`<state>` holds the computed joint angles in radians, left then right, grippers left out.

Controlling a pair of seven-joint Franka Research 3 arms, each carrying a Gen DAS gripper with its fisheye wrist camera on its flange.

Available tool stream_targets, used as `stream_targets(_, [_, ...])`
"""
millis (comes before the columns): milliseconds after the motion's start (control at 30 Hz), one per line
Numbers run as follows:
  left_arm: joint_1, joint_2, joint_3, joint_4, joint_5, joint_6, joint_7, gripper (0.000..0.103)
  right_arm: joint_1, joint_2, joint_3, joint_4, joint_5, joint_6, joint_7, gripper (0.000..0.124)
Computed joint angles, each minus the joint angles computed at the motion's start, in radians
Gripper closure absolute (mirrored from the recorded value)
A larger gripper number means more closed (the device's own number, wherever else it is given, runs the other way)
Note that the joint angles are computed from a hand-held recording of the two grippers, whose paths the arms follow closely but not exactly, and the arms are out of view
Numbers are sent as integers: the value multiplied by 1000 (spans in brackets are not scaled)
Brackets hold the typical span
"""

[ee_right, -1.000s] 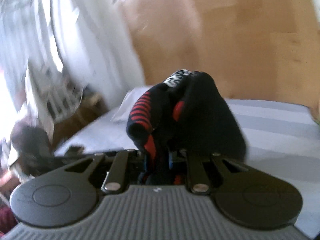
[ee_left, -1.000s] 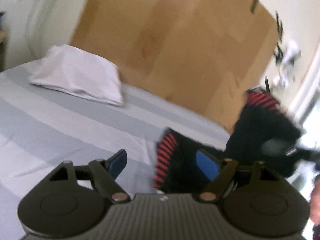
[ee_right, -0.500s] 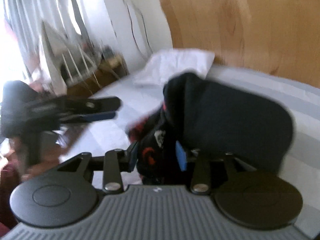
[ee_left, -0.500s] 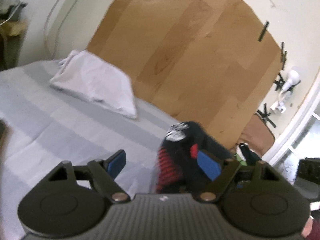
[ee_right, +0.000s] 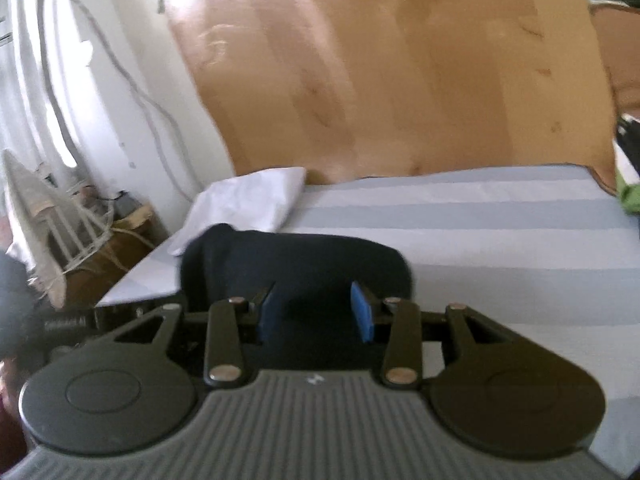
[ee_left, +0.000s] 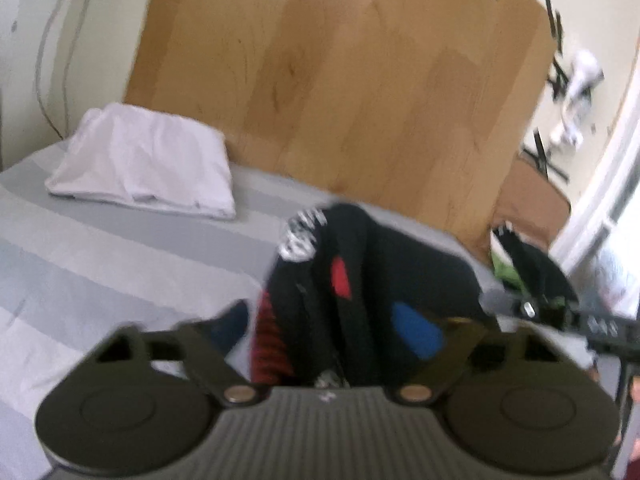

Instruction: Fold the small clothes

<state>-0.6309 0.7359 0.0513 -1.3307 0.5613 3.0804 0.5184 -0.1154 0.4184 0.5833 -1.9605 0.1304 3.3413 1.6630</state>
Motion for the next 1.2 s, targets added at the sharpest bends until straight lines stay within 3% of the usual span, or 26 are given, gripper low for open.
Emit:
stream_targets(33, [-5, 8, -9, 30, 41, -62, -13, 61, -35, 4, 31, -10, -8, 6, 2, 79])
stream_targets(100, [-42, 29, 16, 86, 42, -151, 26, 71, -96, 38, 88, -5, -40, 20, 9, 79])
stream_targets(167, [3, 39, -57, 114, 14, -167, 54, 76, -71, 44, 54, 7, -42, 24, 19, 79])
stream_targets(200, [49, 41, -121, 116, -26, -139, 87, 77, -73, 32, 47, -3, -33, 28, 37, 79])
stream_targets(267, [168, 48, -285, 69, -115, 6, 189, 77, -76, 12, 39, -19, -16, 31, 80, 79])
stream_targets(300, [216, 67, -354, 63, -148, 37, 227, 77, -87, -7, 41, -46, -17, 45, 97, 79])
stream_targets(333, [250, 106, -412, 89, -187, 12, 249, 78, -103, -29, 48, -82, -28, 69, 116, 79])
stream_targets(367, [271, 144, -449, 108, -232, 5, 271, 79, -146, -45, 82, -125, -51, 98, 143, 79])
stream_targets(433, [374, 218, -601, 77, -266, 130, 341, 79, -236, -63, 153, -204, -112, 149, 215, 79])
stream_targets(567, [467, 254, -715, 7, -254, 234, 395, 77, -382, -57, 242, -310, -246, 214, 360, 78])
stream_targets(700, [469, 255, -679, -63, -189, 394, 371, 74, -546, 28, 342, -347, -420, 262, 529, 78])
stream_targets(833, [423, 235, -609, -60, -206, 437, 328, 72, -565, 73, 335, -349, -501, 318, 606, 81])
stream_targets(1033, [299, 170, -432, -69, -259, 449, 298, 63, -514, 51, 266, -345, -552, 341, 669, 80])
stream_targets(1200, [265, 159, -374, -67, -239, 453, 246, 56, -482, 40, 207, -354, -597, 381, 733, 80])
